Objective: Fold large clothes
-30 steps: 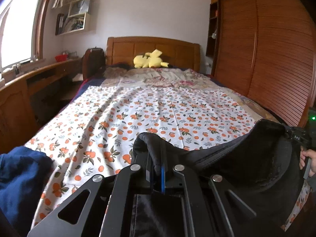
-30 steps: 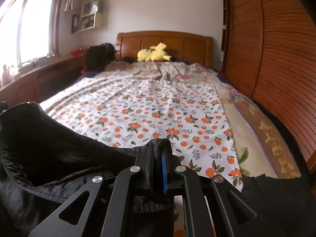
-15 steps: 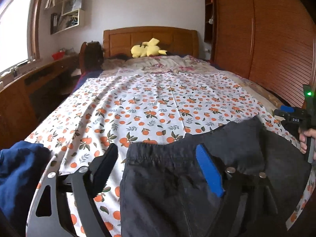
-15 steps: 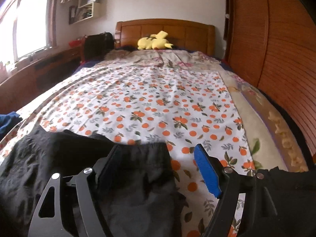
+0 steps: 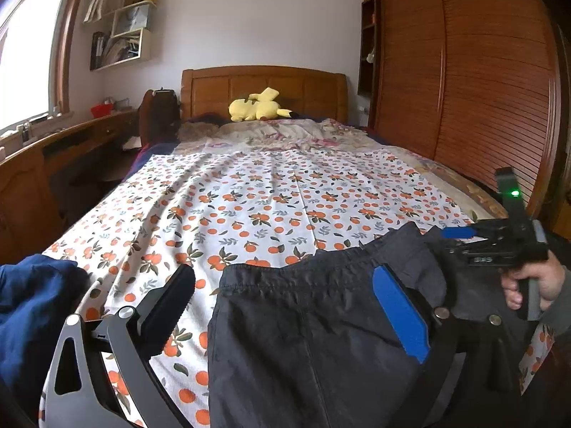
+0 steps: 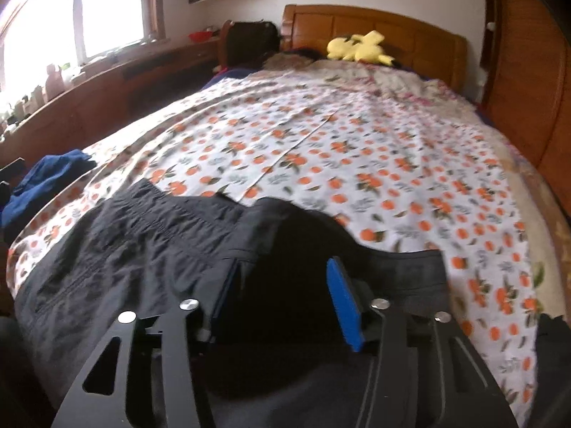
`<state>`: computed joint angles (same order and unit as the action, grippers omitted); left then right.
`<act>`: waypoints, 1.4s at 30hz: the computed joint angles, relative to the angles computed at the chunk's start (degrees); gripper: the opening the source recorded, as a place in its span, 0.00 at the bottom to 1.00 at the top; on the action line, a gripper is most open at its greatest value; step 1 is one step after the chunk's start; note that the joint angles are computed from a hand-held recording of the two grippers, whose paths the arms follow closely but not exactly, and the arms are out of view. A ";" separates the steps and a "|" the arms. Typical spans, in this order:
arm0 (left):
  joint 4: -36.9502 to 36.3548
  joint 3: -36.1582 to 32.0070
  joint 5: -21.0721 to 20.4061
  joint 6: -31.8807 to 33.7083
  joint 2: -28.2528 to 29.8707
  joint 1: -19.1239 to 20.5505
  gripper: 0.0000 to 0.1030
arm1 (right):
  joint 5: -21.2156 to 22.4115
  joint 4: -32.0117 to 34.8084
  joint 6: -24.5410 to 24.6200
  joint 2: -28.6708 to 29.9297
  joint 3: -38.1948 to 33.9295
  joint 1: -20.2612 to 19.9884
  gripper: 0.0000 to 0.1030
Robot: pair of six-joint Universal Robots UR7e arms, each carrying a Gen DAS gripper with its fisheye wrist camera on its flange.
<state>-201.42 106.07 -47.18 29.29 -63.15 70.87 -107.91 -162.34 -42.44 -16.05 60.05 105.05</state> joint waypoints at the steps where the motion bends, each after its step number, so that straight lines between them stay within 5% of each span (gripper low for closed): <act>1: -0.01 0.34 0.09 -0.06 -0.11 -0.11 0.98 | -0.11 0.87 0.27 0.42 -0.51 0.03 0.38; 10: -0.84 1.84 -0.13 0.70 -0.45 -0.67 0.98 | 0.14 3.07 3.41 2.86 -4.34 0.20 0.35; 15: -0.44 2.00 -0.71 0.32 -0.53 -0.69 0.98 | 1.08 -0.47 1.60 1.63 -1.54 0.95 0.52; 20: -0.12 1.79 -0.88 0.47 -0.11 -0.87 0.98 | 0.27 1.31 1.12 1.93 -1.96 1.58 0.52; 22: 0.10 1.71 -0.84 0.53 0.10 -0.90 0.98 | -1.52 3.31 0.73 3.22 -3.80 1.72 0.44; 24: 0.25 1.59 -0.78 0.65 0.32 -0.82 0.98 | -3.88 5.14 0.24 5.29 -6.91 1.71 0.15; 31: 0.95 1.27 -0.59 0.44 0.95 -0.63 0.98 | -4.61 10.35 1.82 11.99 -18.93 1.04 0.05; 36: 1.58 0.98 -0.75 0.19 1.29 -0.50 0.98 | -7.55 14.56 1.23 17.89 -28.78 1.25 0.06; 40: 2.09 0.96 -0.95 0.03 1.67 -0.68 0.98 | -7.56 15.28 1.67 18.01 -29.17 1.32 0.11; 42: 1.97 1.16 -1.14 0.28 1.81 -0.80 0.98 | -7.40 13.14 1.84 16.11 -25.96 1.31 0.34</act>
<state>-199.45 107.23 -48.32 29.57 -61.34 70.07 -115.31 -149.20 -40.60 0.06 34.09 106.36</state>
